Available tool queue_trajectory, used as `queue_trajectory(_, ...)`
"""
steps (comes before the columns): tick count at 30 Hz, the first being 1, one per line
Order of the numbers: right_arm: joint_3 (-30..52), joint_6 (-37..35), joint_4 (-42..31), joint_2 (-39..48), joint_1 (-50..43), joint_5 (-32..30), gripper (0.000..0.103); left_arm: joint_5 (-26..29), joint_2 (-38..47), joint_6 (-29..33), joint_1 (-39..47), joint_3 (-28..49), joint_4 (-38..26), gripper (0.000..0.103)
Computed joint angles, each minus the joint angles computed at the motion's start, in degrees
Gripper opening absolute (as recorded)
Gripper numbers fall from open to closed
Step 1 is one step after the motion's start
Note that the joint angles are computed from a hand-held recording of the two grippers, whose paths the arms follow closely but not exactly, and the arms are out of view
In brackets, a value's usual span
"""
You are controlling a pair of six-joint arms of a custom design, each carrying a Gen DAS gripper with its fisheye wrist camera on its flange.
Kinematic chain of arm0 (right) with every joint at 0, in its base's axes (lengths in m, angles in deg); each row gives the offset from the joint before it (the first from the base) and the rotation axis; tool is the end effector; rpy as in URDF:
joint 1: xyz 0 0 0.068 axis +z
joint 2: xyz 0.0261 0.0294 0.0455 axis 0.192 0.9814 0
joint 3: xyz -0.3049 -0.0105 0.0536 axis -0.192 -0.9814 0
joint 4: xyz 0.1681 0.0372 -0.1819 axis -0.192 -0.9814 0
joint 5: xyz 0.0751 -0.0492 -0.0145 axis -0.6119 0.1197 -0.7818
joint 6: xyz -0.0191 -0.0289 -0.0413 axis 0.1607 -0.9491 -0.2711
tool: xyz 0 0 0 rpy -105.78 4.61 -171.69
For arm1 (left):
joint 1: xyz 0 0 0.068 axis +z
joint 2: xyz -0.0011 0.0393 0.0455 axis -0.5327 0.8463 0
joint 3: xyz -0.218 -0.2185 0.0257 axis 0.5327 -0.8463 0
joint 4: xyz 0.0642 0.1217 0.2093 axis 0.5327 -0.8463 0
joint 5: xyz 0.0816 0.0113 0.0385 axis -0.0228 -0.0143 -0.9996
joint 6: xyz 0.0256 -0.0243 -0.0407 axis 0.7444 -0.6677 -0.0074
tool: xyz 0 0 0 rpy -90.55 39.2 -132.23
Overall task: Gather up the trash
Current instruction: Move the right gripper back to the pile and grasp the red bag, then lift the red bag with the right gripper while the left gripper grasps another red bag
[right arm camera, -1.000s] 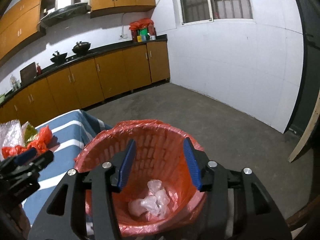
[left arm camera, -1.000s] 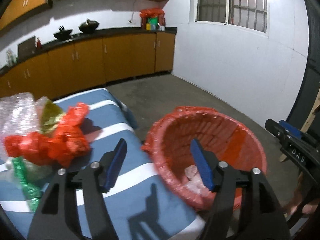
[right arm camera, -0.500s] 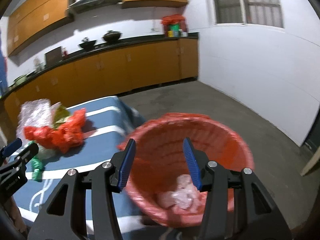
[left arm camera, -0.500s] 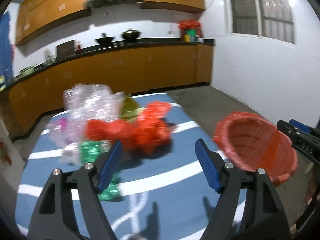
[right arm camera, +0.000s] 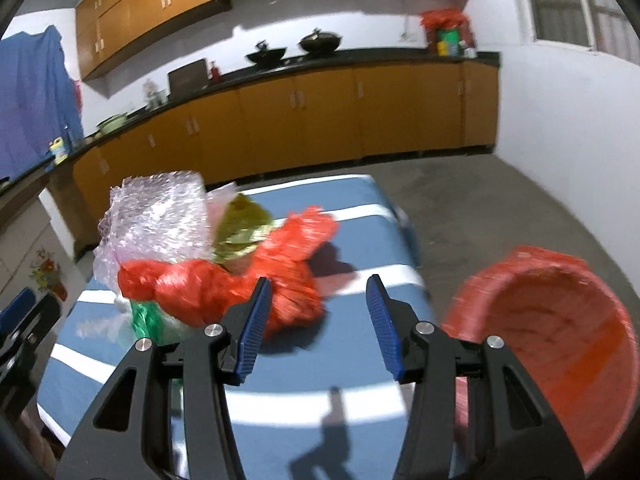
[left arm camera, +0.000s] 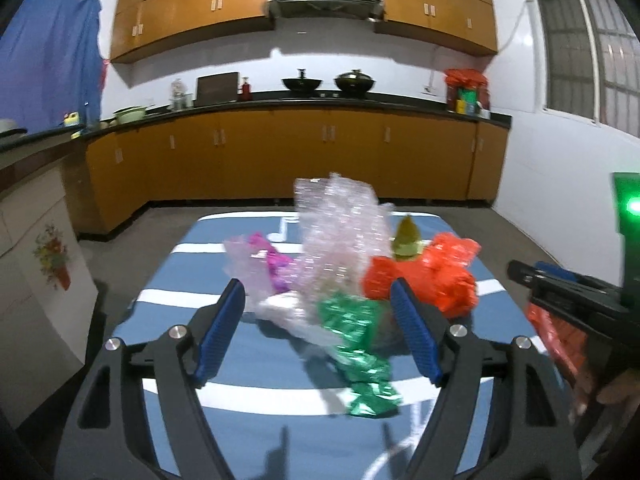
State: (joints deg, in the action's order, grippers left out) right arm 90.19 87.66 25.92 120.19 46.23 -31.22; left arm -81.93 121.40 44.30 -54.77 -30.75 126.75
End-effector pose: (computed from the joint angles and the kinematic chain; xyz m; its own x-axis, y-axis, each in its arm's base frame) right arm 0.2874 0.1787 0.0366 -0.5316 0.2589 -0.8064 0.2199 0.9617 0.1638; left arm 0.2683 -0.1063 0.0668 -0.4401 0.0893 -0.8935 0.2302 0.9730 -0.0162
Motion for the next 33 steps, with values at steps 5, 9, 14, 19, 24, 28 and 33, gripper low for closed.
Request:
queue_trajectory(5,10.5,-1.7,-8.2,4.1,-2.8,-4.9,0.05,2.1,0.3,0.1,4.1,0.4,-0.6,0.074)
queue_trajectory(9,14.5,-1.7,-13.1,6.5,-4.0,-7.4,0.05,3.8,1.0,0.2,6.1,1.2,-1.2,0.074)
queue_trajectory(14,13.4,-1.7,-13.0,7.7,-3.5,-9.5,0.037,5.2,1.2,-0.2,6.8,2.6,-2.8,0.074)
queue_trajectory(19,6.9,-1.4,-7.6,6.3,-1.8,-8.8,0.028,5.4,1.1,-0.5,5.6,2.9,-3.0,0.074)
queue_trajectory(24,-0.8,1.4,-0.2,4.8,-0.8,-7.3,0.028,5.7,-0.1,0.0,3.3,3.8,-4.6,0.074)
queue_trajectory(28,-7.5,3.5,5.9,3.9,0.3,-4.7,0.028,5.6,-1.1,0.4,0.3,7.3,-9.6,0.074)
queue_trajectory(33,-12.6,5.5,9.8,3.1,2.0,-1.0,0.028,5.6,-0.4,0.5,-3.1,13.8,-17.7,0.074)
